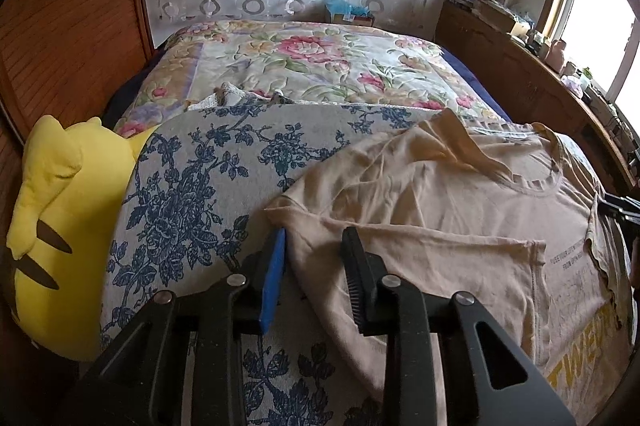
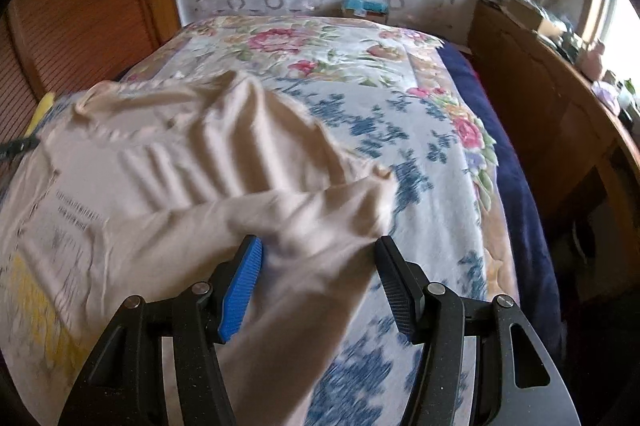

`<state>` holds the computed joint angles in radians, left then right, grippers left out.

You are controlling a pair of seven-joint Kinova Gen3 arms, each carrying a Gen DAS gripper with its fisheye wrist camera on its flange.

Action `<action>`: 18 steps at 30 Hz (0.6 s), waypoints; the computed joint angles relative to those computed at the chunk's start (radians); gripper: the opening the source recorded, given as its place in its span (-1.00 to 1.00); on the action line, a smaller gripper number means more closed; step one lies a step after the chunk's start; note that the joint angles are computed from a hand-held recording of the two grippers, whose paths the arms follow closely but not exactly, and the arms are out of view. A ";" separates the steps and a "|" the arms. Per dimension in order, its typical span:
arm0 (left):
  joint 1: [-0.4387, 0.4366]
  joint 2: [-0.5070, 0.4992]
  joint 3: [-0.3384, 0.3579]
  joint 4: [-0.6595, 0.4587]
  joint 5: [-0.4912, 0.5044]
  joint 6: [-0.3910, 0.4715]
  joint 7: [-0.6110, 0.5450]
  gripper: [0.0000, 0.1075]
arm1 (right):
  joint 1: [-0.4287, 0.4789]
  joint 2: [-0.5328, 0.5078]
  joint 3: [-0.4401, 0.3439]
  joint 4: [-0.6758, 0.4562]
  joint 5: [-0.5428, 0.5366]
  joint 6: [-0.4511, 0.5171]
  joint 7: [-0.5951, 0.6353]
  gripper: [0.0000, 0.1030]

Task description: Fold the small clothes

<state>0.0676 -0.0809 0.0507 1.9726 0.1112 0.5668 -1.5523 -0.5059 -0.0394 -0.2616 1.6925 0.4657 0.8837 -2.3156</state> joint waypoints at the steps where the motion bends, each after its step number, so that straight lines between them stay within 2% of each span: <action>1: 0.001 0.001 -0.001 -0.001 0.003 0.000 -0.007 -0.46 | 0.001 0.004 0.016 -0.002 -0.016 -0.013 0.007 0.18; 4: -0.010 0.005 0.013 -0.010 0.000 0.015 -0.017 -0.65 | 0.011 0.024 0.016 -0.020 -0.005 -0.013 -0.003 0.18; 6: 0.018 0.005 -0.026 -0.014 0.046 0.029 -0.058 -0.86 | 0.001 0.034 0.013 -0.025 0.013 -0.008 -0.023 0.18; 8: 0.004 -0.003 -0.008 -0.007 0.044 0.025 -0.061 -0.90 | -0.007 0.036 0.015 -0.022 0.020 -0.016 -0.032 0.11; 11: 0.019 -0.047 -0.006 0.022 0.054 0.002 -0.075 -0.91 | -0.020 0.026 0.010 -0.001 0.027 -0.039 -0.031 -0.21; 13: 0.027 -0.083 -0.009 0.043 0.073 -0.010 -0.090 -0.91 | -0.017 0.012 0.012 0.016 0.004 -0.063 0.005 -0.70; 15: 0.043 -0.131 -0.013 0.066 0.088 -0.022 -0.105 -0.91 | -0.023 0.005 -0.003 0.022 0.024 -0.063 -0.002 -0.83; 18: 0.073 -0.206 -0.022 0.103 0.112 -0.037 -0.129 -0.91 | -0.025 -0.044 -0.025 0.065 0.067 -0.122 -0.036 -0.84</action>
<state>0.1404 -0.2865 0.0290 2.0757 0.2228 0.5294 -1.6811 -0.5308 -0.0832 -0.2865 1.7575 0.5325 0.7613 -2.3520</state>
